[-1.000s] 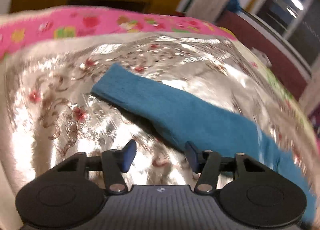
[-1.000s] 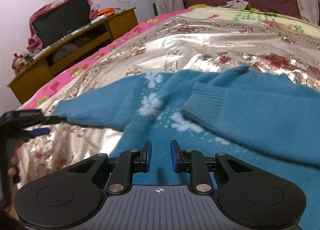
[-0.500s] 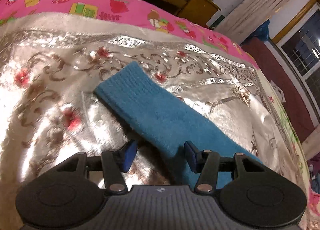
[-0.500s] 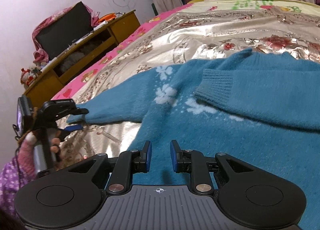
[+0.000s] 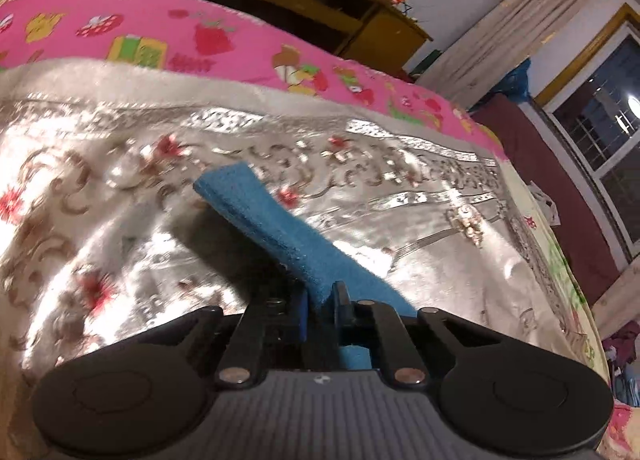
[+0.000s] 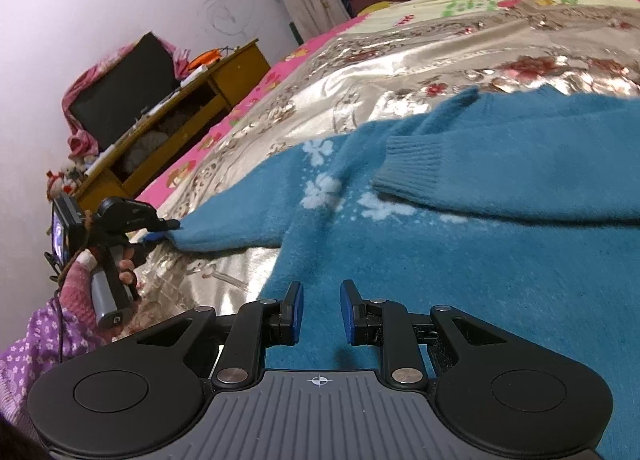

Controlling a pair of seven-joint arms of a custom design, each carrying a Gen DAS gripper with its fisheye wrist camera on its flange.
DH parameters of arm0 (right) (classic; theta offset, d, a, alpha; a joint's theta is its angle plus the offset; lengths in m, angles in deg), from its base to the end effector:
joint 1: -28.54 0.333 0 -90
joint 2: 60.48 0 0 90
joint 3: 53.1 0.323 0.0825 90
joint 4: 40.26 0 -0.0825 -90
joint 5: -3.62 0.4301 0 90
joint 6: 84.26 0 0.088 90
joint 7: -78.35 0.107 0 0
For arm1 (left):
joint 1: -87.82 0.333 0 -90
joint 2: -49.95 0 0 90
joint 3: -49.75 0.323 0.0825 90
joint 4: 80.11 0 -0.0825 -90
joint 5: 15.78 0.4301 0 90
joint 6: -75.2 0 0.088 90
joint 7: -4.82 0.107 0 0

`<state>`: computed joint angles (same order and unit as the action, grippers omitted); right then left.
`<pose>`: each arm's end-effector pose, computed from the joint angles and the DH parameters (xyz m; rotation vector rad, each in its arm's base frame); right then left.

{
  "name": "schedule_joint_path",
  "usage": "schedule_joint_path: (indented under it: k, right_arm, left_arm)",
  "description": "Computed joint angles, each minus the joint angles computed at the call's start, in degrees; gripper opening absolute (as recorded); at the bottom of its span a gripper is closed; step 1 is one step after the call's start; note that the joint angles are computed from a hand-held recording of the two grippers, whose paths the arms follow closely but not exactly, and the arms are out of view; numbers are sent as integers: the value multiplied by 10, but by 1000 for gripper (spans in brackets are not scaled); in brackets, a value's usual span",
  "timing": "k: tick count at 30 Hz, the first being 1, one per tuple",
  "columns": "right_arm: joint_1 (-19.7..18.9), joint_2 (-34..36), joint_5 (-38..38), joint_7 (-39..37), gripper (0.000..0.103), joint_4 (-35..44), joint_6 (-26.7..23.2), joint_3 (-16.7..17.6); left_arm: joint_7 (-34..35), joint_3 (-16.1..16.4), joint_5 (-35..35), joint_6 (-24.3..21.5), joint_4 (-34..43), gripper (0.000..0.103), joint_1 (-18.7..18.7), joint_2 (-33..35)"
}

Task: Fold small clothes
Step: 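Lay the held sleeve across the sweater body and open the left tool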

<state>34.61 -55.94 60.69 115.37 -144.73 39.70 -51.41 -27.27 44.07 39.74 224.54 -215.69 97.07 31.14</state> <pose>0.6494 0.1215 0.5229 -1.9586 1.0586 0.1435 0.5233 0.0128 0.4929 -2.4145 0.1227 -0.8598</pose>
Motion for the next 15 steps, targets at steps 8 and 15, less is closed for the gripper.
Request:
schedule_joint_path:
  k: [8, 15]
  right_arm:
    - [-20, -8, 38, 3, 22, -17, -21, -15]
    - [-38, -17, 64, 3, 22, -42, -20, -31]
  left_arm:
    - [40, -13, 39, 53, 78, 14, -17, 47]
    - [140, -23, 40, 158, 247, 14, -64, 176]
